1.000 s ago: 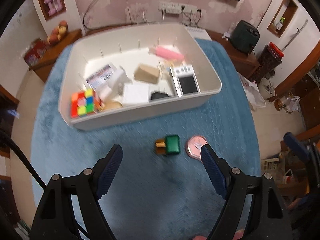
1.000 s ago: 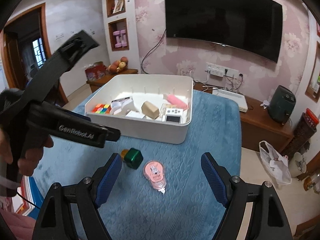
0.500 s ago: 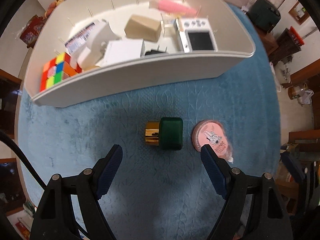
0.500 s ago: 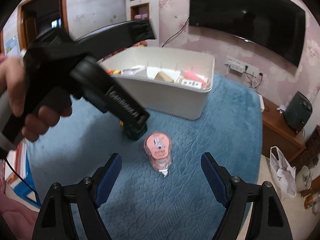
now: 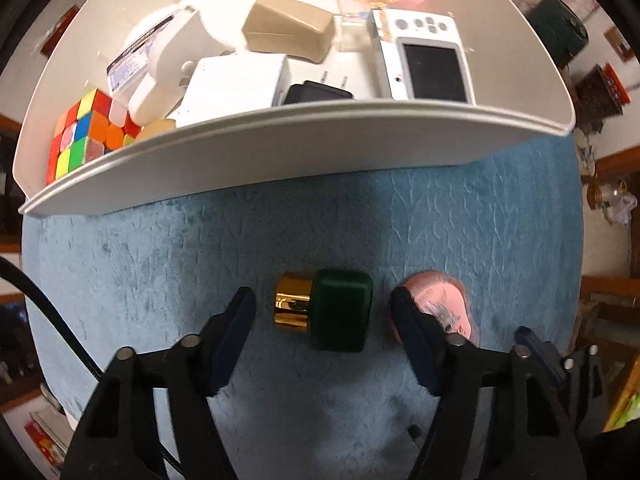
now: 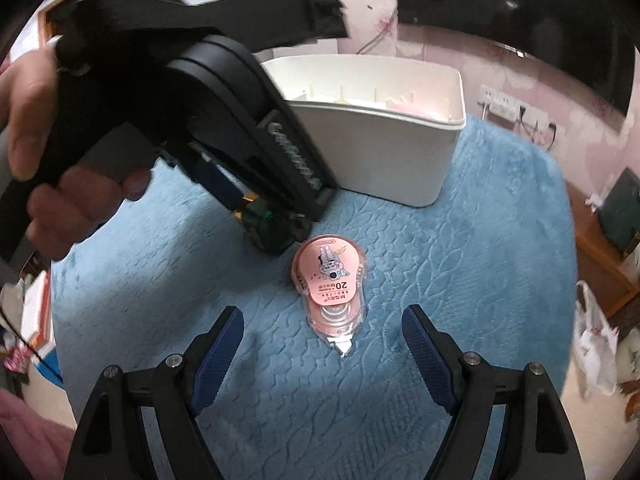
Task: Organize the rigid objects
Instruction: 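Grasp the green-and-gold cylinder with the left tool while the right tool grasps the pink tape roll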
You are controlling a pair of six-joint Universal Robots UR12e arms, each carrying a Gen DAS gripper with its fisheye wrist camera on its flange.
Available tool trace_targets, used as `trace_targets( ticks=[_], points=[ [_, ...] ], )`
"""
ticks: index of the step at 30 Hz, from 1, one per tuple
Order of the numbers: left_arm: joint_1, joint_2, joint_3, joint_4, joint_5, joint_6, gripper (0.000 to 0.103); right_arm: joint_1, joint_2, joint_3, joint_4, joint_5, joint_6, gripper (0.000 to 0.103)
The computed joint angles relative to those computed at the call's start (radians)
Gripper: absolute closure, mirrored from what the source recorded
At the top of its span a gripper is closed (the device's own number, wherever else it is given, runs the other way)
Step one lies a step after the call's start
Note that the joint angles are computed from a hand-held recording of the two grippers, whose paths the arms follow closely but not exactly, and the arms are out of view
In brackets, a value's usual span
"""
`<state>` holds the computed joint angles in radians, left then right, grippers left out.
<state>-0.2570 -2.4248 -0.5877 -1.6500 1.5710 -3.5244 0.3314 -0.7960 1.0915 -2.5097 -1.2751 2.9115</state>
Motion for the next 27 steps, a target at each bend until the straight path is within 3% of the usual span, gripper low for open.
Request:
trace_targets(
  ticks=[2, 4, 16, 23, 27],
  points=[
    [0.007, -0.003, 0.003, -0.020, -0.032, -0.027, 0.051, 0.000, 0.011, -0.016, 0.004, 0.008, 0.016, 0.021],
    [0.016, 0.007, -0.022, -0.012, -0.068, -0.055, 0.055, 0.004, 0.019, -0.027, 0.003, 0.010, 0.010, 0.021],
    [0.025, 0.020, -0.051, 0.020, -0.105, -0.095, 0.055, 0.028, 0.055, -0.081, 0.022, -0.014, -0.030, 0.021],
    [0.023, 0.001, -0.007, -0.024, -0.067, -0.075, 0.055, 0.032, 0.070, -0.101, 0.045, -0.043, -0.013, 0.021],
    [0.029, 0.025, -0.034, -0.025, -0.047, -0.084, 0.056, 0.033, 0.069, -0.097, 0.035, -0.049, 0.016, 0.021]
  ],
)
